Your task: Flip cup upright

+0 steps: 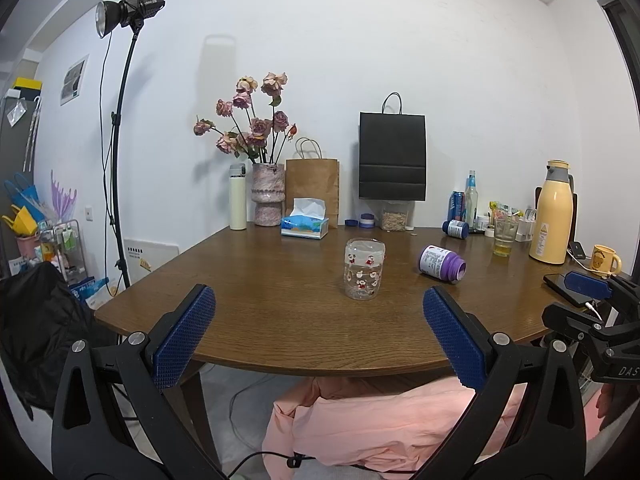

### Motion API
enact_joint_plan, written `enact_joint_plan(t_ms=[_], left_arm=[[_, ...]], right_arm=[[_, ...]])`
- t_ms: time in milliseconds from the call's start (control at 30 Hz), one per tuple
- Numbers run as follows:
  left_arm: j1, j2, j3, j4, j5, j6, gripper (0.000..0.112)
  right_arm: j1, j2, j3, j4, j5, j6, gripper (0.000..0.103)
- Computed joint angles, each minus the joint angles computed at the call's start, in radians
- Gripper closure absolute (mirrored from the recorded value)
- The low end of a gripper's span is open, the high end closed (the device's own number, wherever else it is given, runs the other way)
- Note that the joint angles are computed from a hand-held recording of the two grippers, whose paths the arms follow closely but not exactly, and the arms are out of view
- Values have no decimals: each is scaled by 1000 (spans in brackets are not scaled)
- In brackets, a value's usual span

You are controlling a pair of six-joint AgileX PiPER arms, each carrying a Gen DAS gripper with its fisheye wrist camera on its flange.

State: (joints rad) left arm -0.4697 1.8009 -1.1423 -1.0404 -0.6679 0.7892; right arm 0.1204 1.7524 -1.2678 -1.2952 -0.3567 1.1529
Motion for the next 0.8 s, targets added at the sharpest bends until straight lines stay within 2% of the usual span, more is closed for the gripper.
enact_joint_plan(t_ms=[800], left_arm=[[0,-10,16,8,-3,-5,9]], right_arm=[[-1,-4,8,3,-2,-7,16]])
